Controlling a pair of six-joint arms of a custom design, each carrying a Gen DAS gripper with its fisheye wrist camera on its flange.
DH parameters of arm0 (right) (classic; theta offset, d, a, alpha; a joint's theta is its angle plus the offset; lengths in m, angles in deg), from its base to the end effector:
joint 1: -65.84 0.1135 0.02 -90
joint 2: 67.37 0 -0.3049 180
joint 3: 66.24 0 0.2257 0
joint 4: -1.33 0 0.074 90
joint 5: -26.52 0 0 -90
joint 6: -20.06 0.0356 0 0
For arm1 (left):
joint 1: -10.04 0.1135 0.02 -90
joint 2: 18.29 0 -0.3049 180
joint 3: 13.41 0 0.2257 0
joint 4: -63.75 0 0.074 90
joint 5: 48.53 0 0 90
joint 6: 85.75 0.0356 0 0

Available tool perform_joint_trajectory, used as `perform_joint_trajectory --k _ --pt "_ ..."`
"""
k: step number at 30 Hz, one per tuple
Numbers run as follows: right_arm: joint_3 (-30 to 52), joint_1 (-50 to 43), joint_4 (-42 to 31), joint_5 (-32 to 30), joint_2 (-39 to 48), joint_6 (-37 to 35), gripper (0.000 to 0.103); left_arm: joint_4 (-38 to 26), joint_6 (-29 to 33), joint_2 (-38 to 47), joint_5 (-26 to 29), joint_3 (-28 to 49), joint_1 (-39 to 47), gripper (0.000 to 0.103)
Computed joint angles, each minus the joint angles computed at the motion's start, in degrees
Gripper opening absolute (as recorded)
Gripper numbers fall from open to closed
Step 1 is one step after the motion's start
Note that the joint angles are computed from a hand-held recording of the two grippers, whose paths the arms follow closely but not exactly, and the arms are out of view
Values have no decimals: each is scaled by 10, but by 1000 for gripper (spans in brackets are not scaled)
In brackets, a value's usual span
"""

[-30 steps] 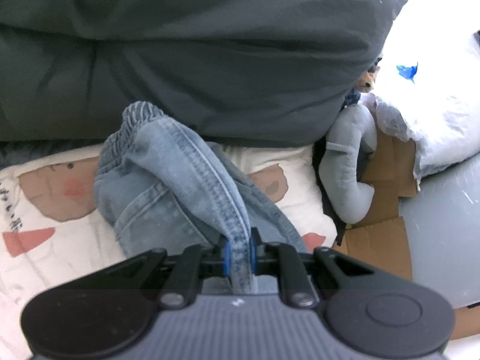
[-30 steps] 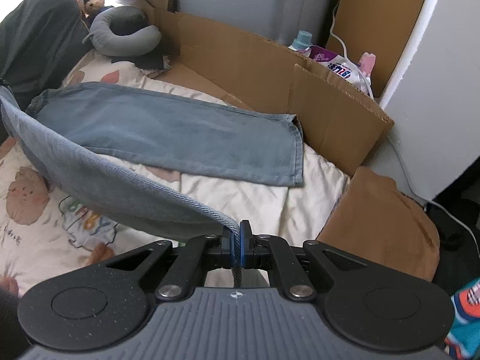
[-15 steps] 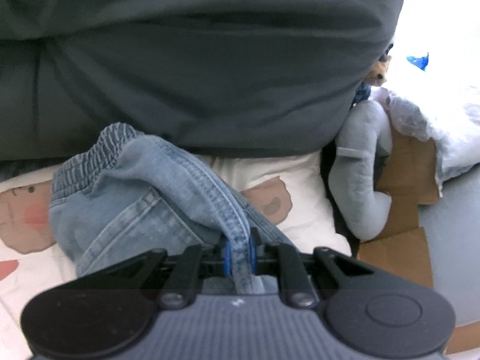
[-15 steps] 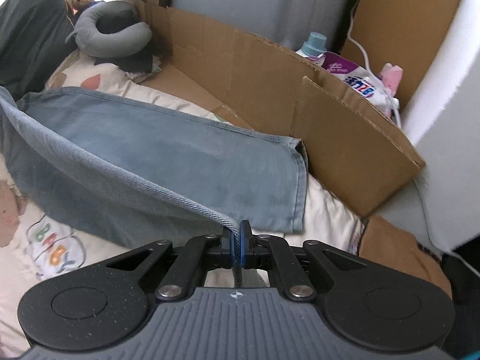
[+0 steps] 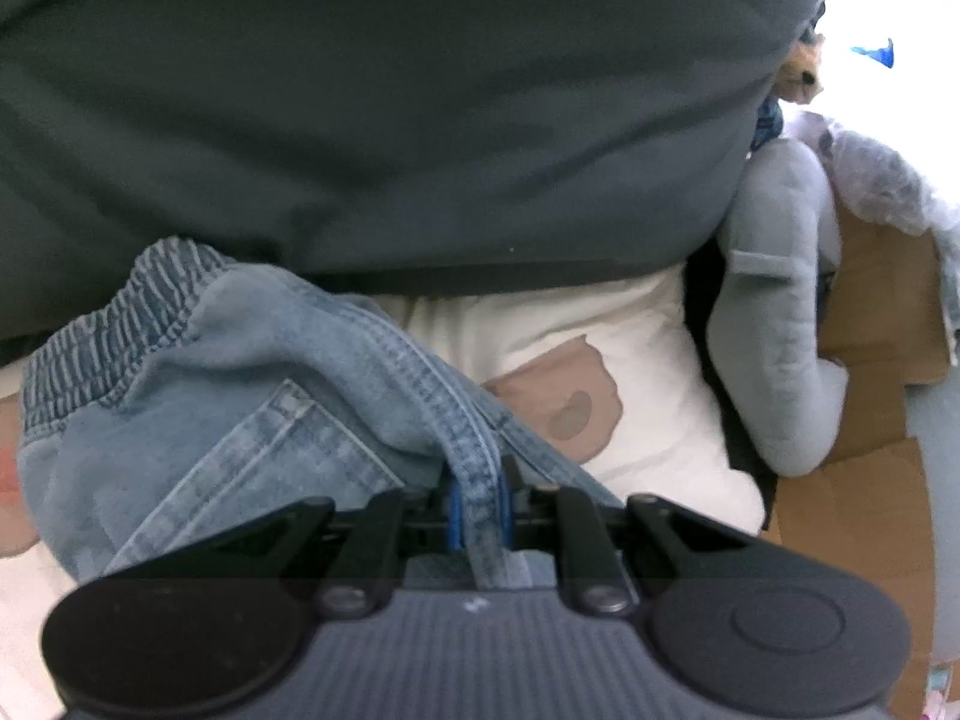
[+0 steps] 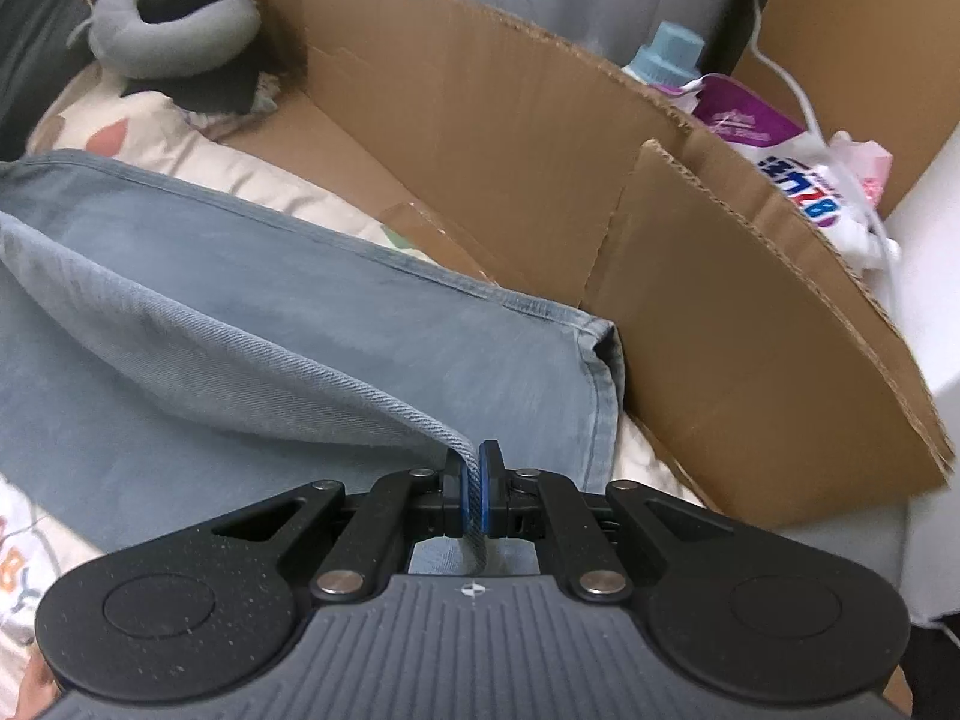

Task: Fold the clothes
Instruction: 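Carry the held jeans with both tools toward the cardboard box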

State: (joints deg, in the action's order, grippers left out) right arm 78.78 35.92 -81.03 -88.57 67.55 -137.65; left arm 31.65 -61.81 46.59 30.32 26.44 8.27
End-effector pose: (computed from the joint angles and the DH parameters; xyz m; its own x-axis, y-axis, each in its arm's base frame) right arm 0.4321 -0.2313 0.2678 -0.6275 -0.6057 -0.4893 -0.6350 0.7617 -0.1287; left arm 0.1543 0.0021 0.2026 -0.2725 -0.8887 -0.3687 -0.7976 0.4230 -0.4301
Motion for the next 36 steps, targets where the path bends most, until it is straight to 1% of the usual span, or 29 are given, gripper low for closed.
perform_joint_trajectory --k 7,14,18,20,21,23,28,29,31,34,36 --pt "71 49 15 37 69 38 1 45 19 68 8 7 23 13" --pt "225 88 -29 76 174 54 1 84 34 137 5 19 36 13" --pt "302 105 -43 97 226 70 1 102 25 186 19 25 39 13" --pt "278 113 -16 107 225 71 1 104 21 197 25 29 35 15" --pt "237 115 13 109 212 68 1 105 23 200 32 32 32 16" --pt "188 119 50 114 199 63 1 107 22 205 47 36 27 18" --pt "168 114 70 98 197 70 1 97 11 218 51 50 12 18" --pt "170 111 68 91 197 73 1 95 7 218 48 51 11 16" --pt "192 107 52 76 204 80 1 88 -2 217 37 55 6 10" --pt "177 103 67 59 194 83 1 81 -4 214 11 61 -6 8" --pt "163 103 82 54 186 89 1 84 -5 214 7 62 -5 8"
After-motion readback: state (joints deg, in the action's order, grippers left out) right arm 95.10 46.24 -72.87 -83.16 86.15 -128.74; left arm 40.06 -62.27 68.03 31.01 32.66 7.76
